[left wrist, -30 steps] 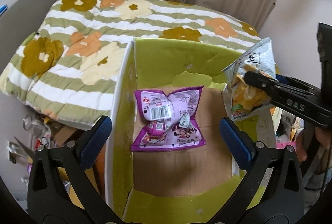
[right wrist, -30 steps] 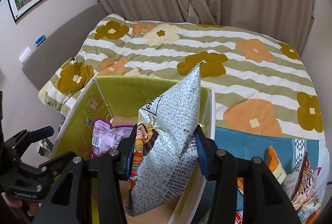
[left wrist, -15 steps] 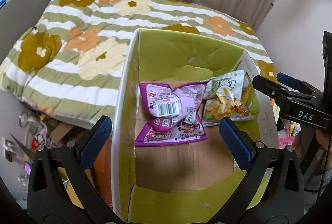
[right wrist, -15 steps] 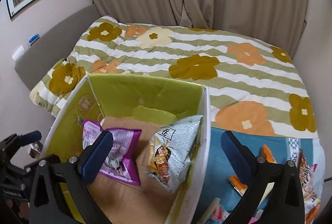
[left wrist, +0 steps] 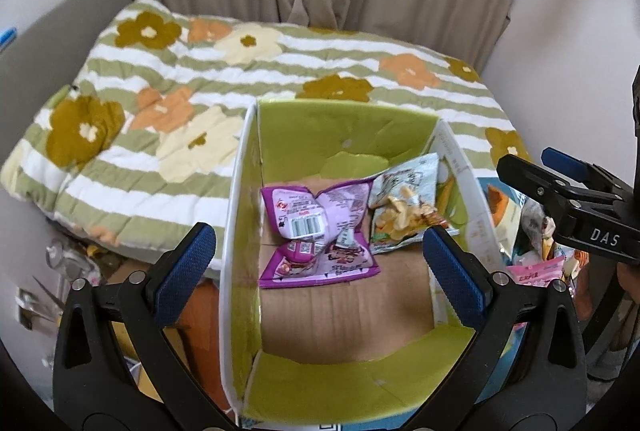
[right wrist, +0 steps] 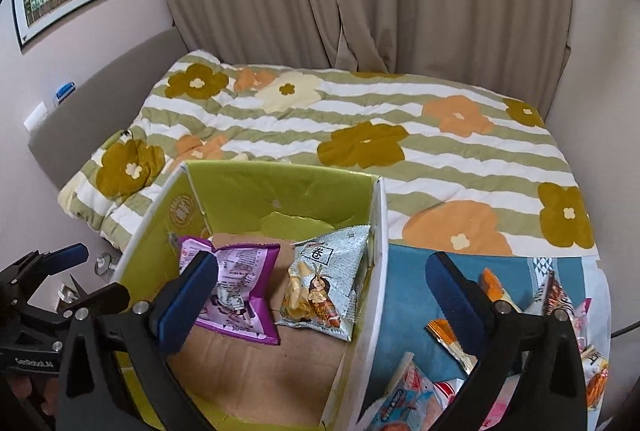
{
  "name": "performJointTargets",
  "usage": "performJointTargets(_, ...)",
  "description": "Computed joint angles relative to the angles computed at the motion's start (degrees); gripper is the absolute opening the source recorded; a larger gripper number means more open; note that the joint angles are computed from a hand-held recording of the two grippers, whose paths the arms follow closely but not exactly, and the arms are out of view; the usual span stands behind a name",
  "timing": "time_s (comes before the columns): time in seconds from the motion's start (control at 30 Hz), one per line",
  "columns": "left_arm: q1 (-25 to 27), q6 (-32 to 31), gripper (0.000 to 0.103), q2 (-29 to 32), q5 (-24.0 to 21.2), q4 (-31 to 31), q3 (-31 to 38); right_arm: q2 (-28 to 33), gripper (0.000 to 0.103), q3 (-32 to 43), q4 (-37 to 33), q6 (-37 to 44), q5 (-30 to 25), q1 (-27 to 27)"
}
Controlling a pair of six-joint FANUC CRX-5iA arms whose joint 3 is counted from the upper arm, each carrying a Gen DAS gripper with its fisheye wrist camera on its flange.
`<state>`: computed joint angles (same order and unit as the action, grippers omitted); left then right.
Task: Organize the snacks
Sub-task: 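Lower the silver patterned bag into the box and open the right gripper, then grasp the pink striped bag with the left gripper while the right grasps a brown bag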
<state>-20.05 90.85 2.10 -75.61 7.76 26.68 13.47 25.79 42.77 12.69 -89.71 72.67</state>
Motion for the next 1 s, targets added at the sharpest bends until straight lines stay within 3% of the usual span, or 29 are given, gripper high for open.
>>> performJointTargets(0.2,-5.1,6.8,0.102,-2.8,0.2,-5.2,1.7,-3.0,0.103,-2.1,3.9,-1.1,-3.6,4.4)
performJointTargets(0.43,-15.3,13.6,0.103,-4.2,0.7,-12.1,3.6,-9.0,0.103,-7.5,9.2,-3.6,-11.3,12.2)
performJointTargets(0.67,-26.3,20.5,0.103,-3.5,0.2,-15.9,4.1,-17.7,0.103,-16.6,11.9,-15.9,-22.9,24.0)
performJointTargets(1.0,-39.4,27.2,0.103,0.9,-0.9,-21.2,5.5,-26.6,0.103,-25.4,7.2,-33.5,-37.4,40.9)
